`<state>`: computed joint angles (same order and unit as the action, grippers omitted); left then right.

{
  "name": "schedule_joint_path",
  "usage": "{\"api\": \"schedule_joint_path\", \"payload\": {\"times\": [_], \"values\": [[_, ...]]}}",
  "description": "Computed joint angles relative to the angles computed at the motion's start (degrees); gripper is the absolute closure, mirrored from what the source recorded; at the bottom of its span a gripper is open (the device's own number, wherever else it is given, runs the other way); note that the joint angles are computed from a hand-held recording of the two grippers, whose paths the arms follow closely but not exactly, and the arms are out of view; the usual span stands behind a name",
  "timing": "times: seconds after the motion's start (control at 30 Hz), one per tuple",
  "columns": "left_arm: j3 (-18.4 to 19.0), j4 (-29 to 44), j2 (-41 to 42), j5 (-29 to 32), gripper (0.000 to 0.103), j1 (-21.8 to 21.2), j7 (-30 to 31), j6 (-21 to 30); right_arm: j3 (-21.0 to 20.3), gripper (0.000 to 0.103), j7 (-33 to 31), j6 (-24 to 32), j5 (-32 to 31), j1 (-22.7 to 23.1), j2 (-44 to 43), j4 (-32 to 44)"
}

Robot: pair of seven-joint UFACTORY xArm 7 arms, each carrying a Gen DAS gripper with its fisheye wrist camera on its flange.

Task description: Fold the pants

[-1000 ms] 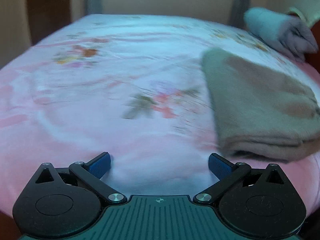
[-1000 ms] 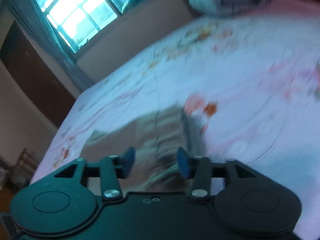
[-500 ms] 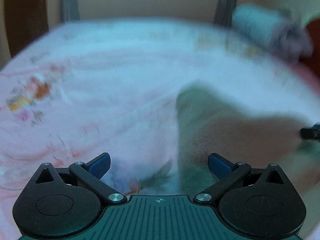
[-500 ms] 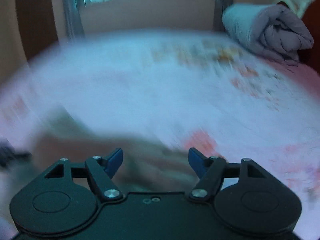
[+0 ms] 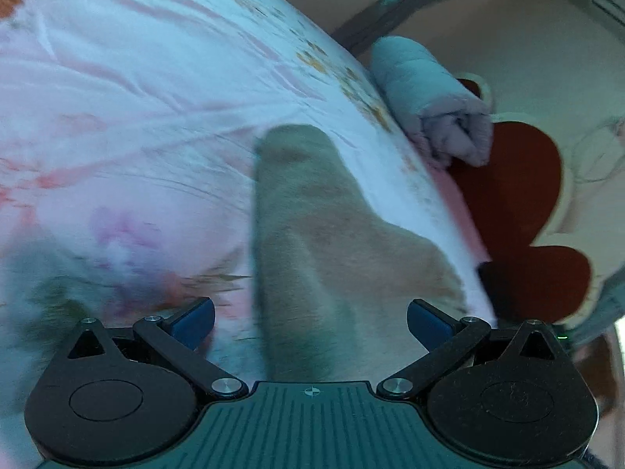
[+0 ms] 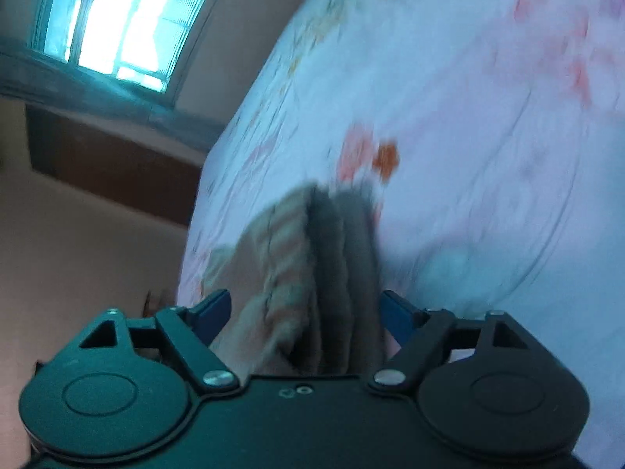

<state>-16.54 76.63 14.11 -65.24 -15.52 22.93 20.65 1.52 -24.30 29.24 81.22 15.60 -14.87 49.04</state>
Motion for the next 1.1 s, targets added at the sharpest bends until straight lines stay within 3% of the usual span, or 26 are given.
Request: {"api": "schedule_joint_path", "payload": {"times": [0.07,0.13,0.23,0.53,0.63,0.67,0.73,0.8,0.93,1.03,1.1], "values": [[2.98,2.47,2.01,2.76,0.0,-2.72,-1.31,2.82,0.88,0.035,4.47,0.34,-4.33,0.1,2.25,1.13],[0.19,4.16,4.11,5.66,0.0,-0.31,-2.23,3.24,0.85,0.04,2.8,1.33,-1.56,0.67,3.76,1.66],[-0.92,5.1,5.13,5.04,0.0,0.96,-1.61,4.18,0.85,0.04,-0.85,2.88,3.37,0.47,5.63,2.64],[-2.1,8.0,7.67,7.81,0.002,1.58,-3.24,3.75,2.06,0.04,-3.53,7.41,6.35,-2.35,10.9,7.31],[-0.8,6.98,6.48,11.24,0.034,1.76,-6.44,5.15,1.98,0.044,-1.33,9.91,1.95,-3.68,10.92,8.27],[-1.23,5.9,5.86,9.61,0.045,2.97,-5.64,5.49,1.84,0.044,-1.02,10.43,1.06,-4.06,10.08,7.74],[-2.5,4.36,5.36,3.34,0.05,5.57,-2.09,6.44,1.53,0.045,-0.63,9.98,1.2,-4.43,7.59,5.36],[-2.63,4.16,5.58,-0.97,0.05,6.2,1.3,7.23,1.32,0.044,-0.31,9.11,2.84,-4.24,5.95,3.58],[-1.18,5.59,6.78,-0.52,0.048,4.24,0.71,6.72,0.89,0.04,-1.97,8.59,8.98,-3.49,6.06,2.39],[-1.12,6.39,7.48,-0.62,0.043,4.14,0.23,7.16,1.07,0.016,-5.42,10.73,12.98,-3.6,8.25,4.11],[-1.11,7.12,7.91,0.11,0.034,3.68,-0.58,6.94,1.99,0.012,-3.69,10.52,9.01,-3.64,10.22,6.97]]}}
